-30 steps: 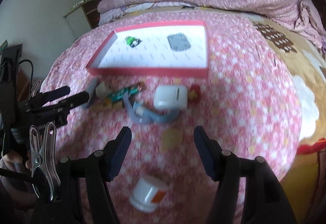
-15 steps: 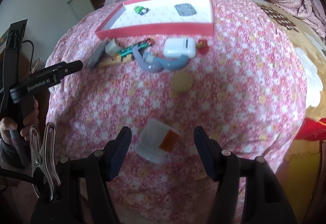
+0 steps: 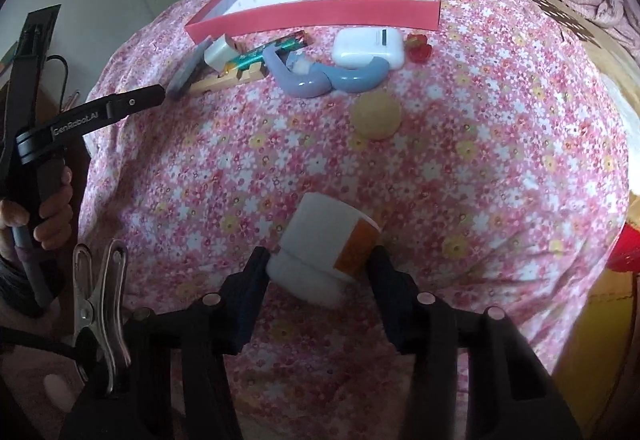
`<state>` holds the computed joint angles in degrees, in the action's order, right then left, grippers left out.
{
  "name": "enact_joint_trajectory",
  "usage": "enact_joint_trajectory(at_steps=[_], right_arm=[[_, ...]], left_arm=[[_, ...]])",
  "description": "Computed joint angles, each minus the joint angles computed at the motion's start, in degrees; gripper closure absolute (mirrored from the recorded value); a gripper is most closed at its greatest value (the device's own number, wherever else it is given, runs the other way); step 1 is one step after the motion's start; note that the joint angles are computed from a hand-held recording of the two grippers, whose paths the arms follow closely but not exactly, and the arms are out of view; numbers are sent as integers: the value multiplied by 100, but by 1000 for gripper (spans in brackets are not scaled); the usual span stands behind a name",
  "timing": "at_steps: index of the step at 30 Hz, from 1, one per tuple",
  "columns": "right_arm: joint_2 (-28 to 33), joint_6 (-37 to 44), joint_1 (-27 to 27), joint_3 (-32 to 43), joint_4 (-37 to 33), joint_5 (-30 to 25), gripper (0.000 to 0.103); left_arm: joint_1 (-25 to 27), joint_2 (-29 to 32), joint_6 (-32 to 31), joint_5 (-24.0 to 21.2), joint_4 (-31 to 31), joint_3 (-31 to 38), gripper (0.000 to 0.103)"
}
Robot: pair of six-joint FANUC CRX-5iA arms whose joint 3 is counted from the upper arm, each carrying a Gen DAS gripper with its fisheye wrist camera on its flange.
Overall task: Organize rigid objects
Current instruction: 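Grasp the pale blue cone with the left tool while the right tool grasps the orange-labelled white jar, then carry the cone with the left tool while the right tool carries the jar toward the tray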
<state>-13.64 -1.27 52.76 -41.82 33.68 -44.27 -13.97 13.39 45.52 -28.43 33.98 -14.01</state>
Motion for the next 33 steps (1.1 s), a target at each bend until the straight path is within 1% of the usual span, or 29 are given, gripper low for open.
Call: enact_joint_trajectory(at_steps=[6,9,16,18,20,21,23,24,33], right_arm=[[57,-158,-53,-45,339,-25,52],[122,-187,-153,-38,518,-7,53],[262,-226,-363,-52,807,168,53],[263,-295,-415,-108,892,279,53],[267,-370,-439,-153,997,329,53],[281,-376,-442,-156,1031,334,53],[291,-413,-435,-176,1105,316,53],[292,-453,-427,-194,1146,316,53],[243,-700,-444,-290,1317,400,53]], left_arm=[[-76,187,-152,124,237,152,42],[-121,332,-51,161,167,322,47],[-192,668,346,-97,-243,748,48],[-218,719,455,-87,-374,795,48],[-257,687,324,110,-315,692,48],[-266,687,329,138,-360,693,49],[-284,656,267,266,-336,614,54],[-286,639,196,308,-280,571,60],[-197,418,-419,286,331,161,60]])
